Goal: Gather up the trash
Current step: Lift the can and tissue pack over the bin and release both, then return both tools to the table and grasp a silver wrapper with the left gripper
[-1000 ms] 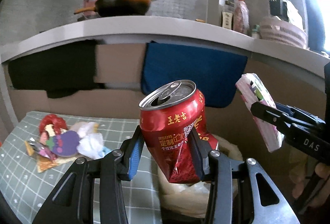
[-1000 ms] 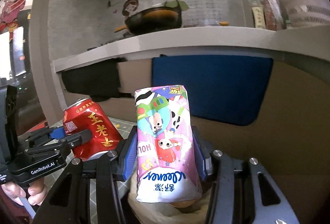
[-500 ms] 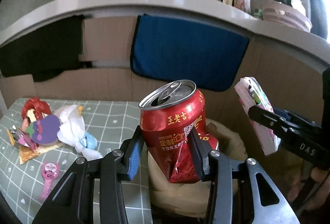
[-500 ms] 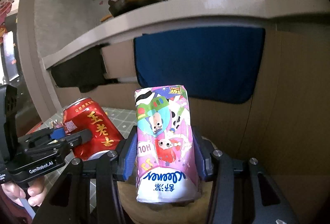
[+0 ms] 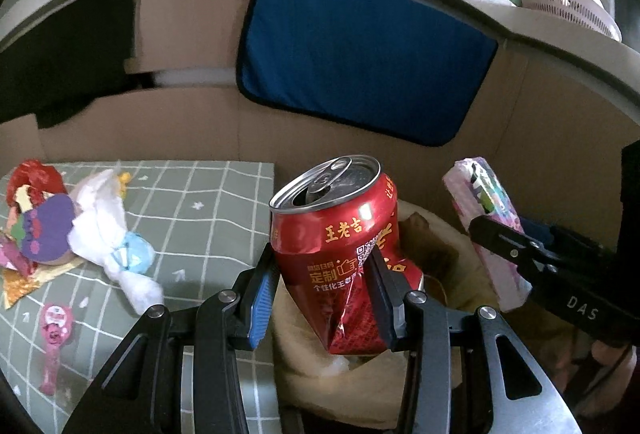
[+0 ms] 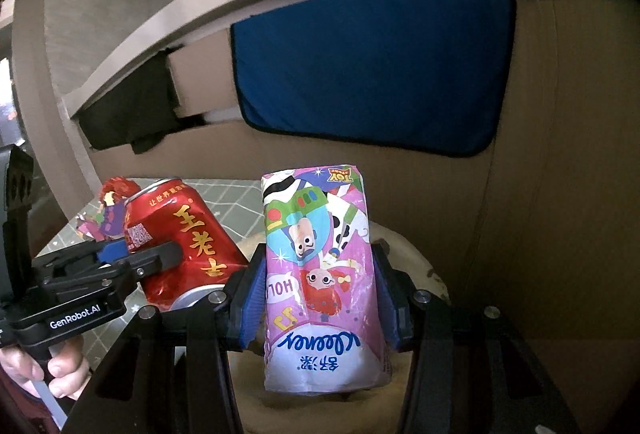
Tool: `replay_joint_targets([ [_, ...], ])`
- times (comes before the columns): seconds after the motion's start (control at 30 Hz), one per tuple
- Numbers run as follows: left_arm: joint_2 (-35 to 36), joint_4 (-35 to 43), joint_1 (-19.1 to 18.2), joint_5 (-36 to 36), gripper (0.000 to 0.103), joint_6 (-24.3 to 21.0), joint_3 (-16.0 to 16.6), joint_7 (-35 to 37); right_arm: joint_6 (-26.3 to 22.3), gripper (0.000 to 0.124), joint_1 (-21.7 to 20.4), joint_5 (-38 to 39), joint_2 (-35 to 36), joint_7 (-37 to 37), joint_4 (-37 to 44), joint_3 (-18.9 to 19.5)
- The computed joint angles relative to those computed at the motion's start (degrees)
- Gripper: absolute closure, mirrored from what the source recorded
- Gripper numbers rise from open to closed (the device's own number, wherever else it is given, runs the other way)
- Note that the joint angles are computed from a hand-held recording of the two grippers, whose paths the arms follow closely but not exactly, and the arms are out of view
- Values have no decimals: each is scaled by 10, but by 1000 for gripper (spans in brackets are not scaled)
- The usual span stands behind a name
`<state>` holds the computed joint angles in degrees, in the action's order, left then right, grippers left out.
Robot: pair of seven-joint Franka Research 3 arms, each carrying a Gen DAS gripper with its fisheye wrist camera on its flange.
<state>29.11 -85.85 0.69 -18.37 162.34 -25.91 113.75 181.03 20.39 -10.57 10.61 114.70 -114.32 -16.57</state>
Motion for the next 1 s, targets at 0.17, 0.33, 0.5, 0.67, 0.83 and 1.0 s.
replay_joint_targets([
  [0.17,32,43,25,-43,58,-67,-31,35,1,75,-24,35,7,-21,2,25],
  [0.33,42,61,22,-80,52,-102,-25,55,-2,69,-31,60,15,-35,5,34],
  [0.5,40,62,21,-115,50,-108,-18,68,12,59,-7,75,17,-38,0,9],
  [0.67,14,26,20,-127,50,-76,-7,85,19,58,81,41,19,3,-6,-89],
  [0.83,-22,-27,30,-134,50,-32,1,87,26,58,95,33,18,7,-6,-100],
  [1.0,-83,-94,58,-166,50,3,2,101,40,58,194,25,29,14,-4,-194],
])
